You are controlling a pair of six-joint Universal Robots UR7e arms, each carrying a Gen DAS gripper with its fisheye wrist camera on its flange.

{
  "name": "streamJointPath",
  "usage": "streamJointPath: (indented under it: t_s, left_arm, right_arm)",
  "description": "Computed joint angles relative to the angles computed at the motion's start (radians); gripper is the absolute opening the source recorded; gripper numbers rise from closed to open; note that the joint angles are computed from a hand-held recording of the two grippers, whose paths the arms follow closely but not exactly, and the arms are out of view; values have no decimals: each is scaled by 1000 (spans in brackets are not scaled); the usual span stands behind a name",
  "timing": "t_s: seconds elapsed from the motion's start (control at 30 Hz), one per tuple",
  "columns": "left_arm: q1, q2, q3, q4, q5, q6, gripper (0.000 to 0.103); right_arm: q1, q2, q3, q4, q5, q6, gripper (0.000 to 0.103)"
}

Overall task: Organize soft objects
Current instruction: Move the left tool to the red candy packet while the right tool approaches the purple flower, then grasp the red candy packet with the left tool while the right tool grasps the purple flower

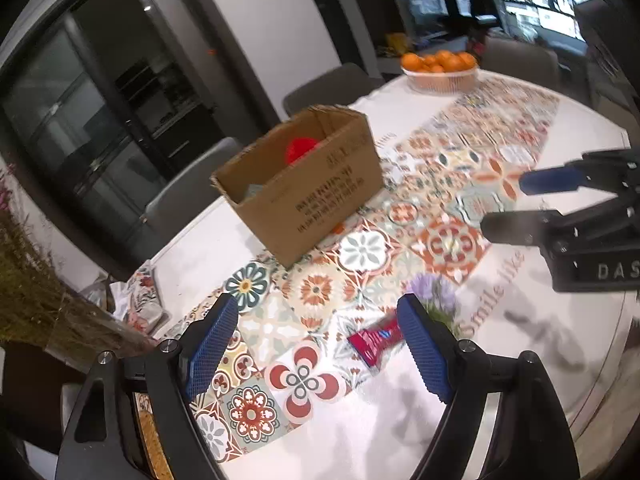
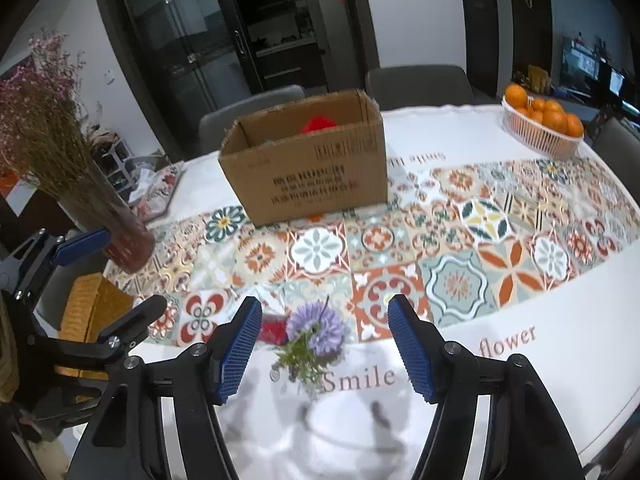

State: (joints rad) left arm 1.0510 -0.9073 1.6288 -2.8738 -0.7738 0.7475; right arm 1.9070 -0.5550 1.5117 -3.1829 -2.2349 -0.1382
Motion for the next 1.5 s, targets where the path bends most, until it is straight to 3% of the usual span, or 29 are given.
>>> streamJointPath:
  t_s: [0.3, 0.6, 0.73, 1.03, 1.33, 1.5]
  left_arm:
    - [44, 10, 5, 64, -61, 68, 82]
    - [79, 44, 13, -5, -105, 301, 82]
    - [98, 62, -2, 35, -129, 369, 82]
    - [137, 120, -110, 214, -153, 385, 81]
    - [172, 186, -264, 463, -200, 315, 80]
    - [185, 215, -305, 503, -214, 308, 75]
  right_arm:
    - [-26, 28, 4, 46, 14, 47, 67]
    - [-54, 71, -16, 46, 23, 57, 67]
    - [-66, 86, -25, 55, 30, 67, 67]
    - [-87, 132, -77, 55, 35, 83, 67]
    - [-111, 162, -130, 74, 74, 116, 67]
    - [-124, 172, -158, 130, 90, 146, 67]
